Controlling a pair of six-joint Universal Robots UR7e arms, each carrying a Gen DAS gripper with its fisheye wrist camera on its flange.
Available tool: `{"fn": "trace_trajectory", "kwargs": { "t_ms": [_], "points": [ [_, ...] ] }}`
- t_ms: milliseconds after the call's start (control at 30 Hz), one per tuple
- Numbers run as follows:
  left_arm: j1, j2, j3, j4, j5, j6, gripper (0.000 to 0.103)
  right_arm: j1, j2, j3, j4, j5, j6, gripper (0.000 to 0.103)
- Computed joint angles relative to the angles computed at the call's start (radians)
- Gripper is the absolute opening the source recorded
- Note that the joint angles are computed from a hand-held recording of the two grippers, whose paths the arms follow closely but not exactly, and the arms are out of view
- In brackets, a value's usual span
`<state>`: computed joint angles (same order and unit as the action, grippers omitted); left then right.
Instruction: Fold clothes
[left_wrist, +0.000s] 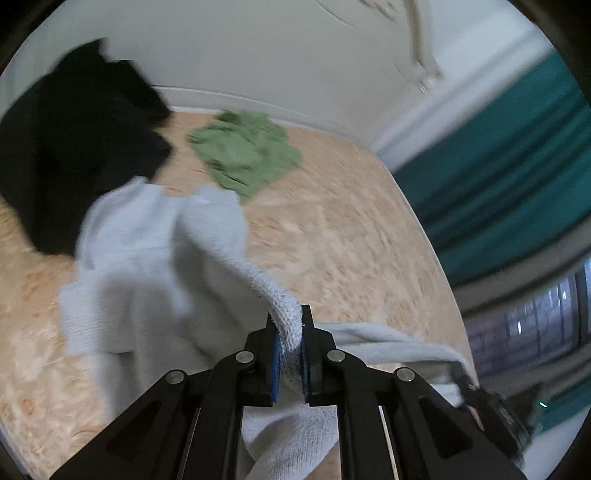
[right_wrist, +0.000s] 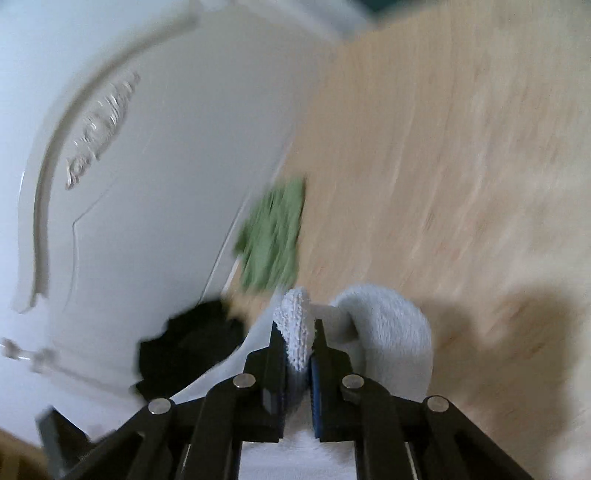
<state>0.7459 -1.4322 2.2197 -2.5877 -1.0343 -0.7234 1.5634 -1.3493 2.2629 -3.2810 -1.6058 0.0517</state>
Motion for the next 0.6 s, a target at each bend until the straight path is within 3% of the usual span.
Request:
{"fn": "trace_trajectory", "kwargs": {
  "t_ms": [133, 200, 300, 367, 400, 500, 600],
  "points": [
    [0.021, 0.179, -0.099, 0.014, -0.091, 0.060, 0.010, 0.068, -0.003, 0.025, -0.167, -0.257, -0.032, 0.008],
    [0.036, 0.259, -0.164, 0.091, -0.140, 0.048, 0.011, 0.077, 0.015, 0.001, -0.182, -0.326, -0.048, 0.008],
    [0.057, 0.267, -0.171, 0.088, -0.254, 0.033, 0.023, 0.066, 0.024, -0.056, -0.168, -0.405, -0.063, 0.008],
    [0.054, 0.221, -0.141, 0.067, -0.272, 0.045, 0.033, 0.053, 0.026, -0.103, -0.146, -0.458, -0.111, 0.008],
    [0.048, 0.197, -0.125, 0.057, -0.271, 0.046, 0.039, 0.045, 0.045, -0.132, -0.140, -0.484, -0.137, 0.008],
    [0.037, 0.124, -0.089, 0.101, -0.153, 0.037, 0.053, 0.037, 0.142, -0.279, -0.129, -0.601, -0.223, 0.008],
    [0.058, 0.063, -0.062, 0.154, -0.103, -0.004, 0.054, 0.047, 0.170, -0.355, -0.138, -0.630, -0.258, 0.008]
  ]
}}
